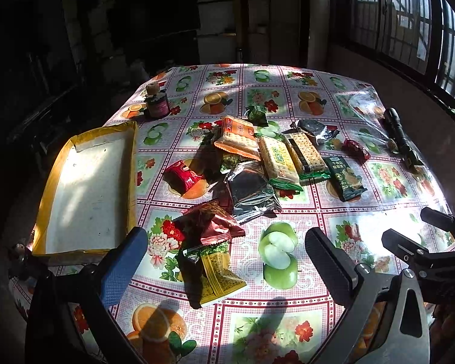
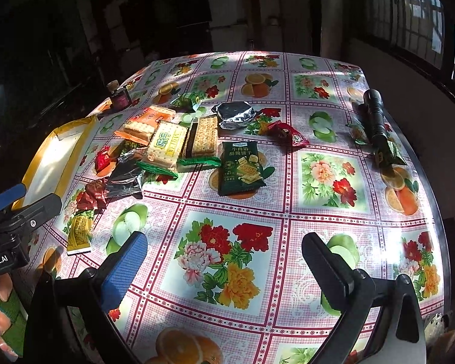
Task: Organize snacks
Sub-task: 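Move both tools toward the snack packets near the tray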
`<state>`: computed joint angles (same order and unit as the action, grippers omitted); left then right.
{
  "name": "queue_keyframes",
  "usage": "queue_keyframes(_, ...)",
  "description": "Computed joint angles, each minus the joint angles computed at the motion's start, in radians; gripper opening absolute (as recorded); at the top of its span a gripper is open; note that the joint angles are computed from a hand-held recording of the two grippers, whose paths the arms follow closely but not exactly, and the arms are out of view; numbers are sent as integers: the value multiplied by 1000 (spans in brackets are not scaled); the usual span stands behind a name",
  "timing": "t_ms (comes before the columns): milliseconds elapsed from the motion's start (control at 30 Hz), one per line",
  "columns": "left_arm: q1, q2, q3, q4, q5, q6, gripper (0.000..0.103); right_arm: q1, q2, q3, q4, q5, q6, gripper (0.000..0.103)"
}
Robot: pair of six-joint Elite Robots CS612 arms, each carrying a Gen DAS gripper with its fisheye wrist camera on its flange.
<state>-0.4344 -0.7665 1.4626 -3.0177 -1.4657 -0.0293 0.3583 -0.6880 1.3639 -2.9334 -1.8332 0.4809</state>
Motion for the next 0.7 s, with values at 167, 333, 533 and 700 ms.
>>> queue_keyframes(167,1,-1,5,-21,1,-2,103,3,2,-4,-4,-17,-2,102)
queue_keyframes(333,2,-1,5,-33,0,-5,103,1,1,-1,-8,-21,5,102)
queue_keyframes(533,4,1,2,-37,1,-3,103,0,2,1,-21,-24,7,102)
queue_keyframes(700,6,2,-3,-27,-6,-3,103,3,9,-15,3,-42,8,102)
